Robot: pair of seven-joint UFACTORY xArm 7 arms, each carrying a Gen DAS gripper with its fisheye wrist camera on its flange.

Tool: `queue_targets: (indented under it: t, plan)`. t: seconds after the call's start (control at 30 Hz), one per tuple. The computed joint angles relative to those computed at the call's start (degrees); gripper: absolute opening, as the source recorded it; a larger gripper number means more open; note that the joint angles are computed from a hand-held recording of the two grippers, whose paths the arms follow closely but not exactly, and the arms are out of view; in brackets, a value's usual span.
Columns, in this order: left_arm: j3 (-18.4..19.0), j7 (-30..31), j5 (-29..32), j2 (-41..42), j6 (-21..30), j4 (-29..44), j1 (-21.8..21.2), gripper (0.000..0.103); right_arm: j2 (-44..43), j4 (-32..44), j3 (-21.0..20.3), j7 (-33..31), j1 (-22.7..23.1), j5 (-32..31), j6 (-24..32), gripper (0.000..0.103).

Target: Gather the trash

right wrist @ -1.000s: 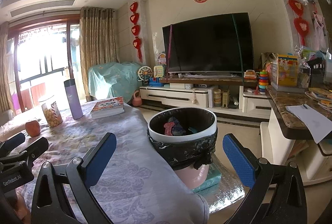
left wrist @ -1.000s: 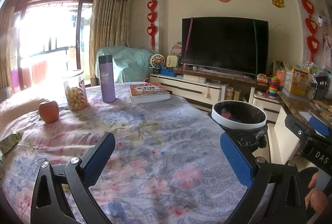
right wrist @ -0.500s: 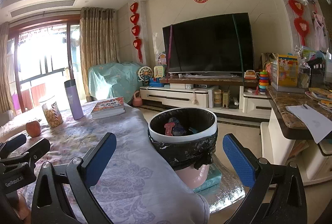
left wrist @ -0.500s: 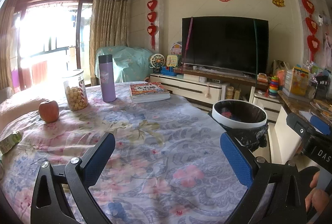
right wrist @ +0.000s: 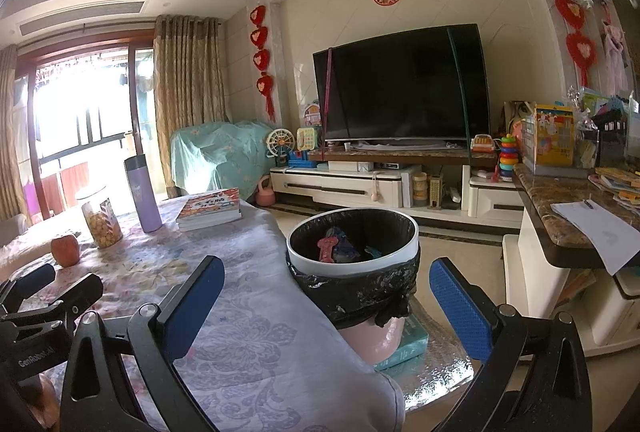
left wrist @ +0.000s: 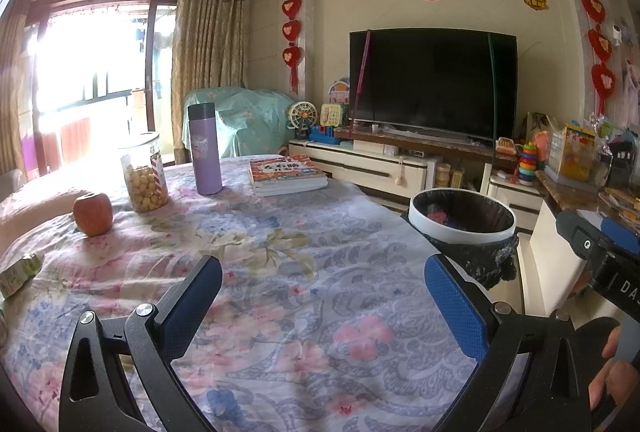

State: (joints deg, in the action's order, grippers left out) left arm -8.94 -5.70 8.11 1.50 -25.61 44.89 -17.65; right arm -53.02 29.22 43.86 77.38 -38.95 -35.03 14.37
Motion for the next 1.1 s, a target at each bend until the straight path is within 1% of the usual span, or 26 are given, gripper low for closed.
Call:
queue_targets:
  t: [0.3,0.63,0.7,0.77,0.93,1.1]
  plan:
    - [0.08,-1.09,1.61,0.42,0.11,0.40,0.51,0.102,-0.09,0.13,0.25,-0.04,-0.05,0.23,0.14,0.103]
    - [0.09,-1.31,1.90,0.40,0.24,0.44,0.61,0.102,0.10,0.37,0.29,0.08,0.04,0.20,0.32,0.103]
    - [0.04,-0.65,1.08,0.34,0.34,0.41,0.40,0.102,0.10,0.37,0.28,0.11,0.08,0.21,0.37,0.103]
    - [0.15,-1.59,2.25,0.53,0.36,0.53,0.76,0.102,0.10,0.41,0.31,0.19,0.03,0.20,0.32,0.103]
    - [0.13,-1.10,2.00,1.09,0.24,0.81,0.78,0.102,0.19,0.49,0.26,0.22,0.19,0.20,0.47,0.103]
    - [0.12,-2.32,3.35,1.39,0.32,1.14,1.18,0.102,0.76,1.47,1.11,0.97,0.16,0.44,1.02,0.103]
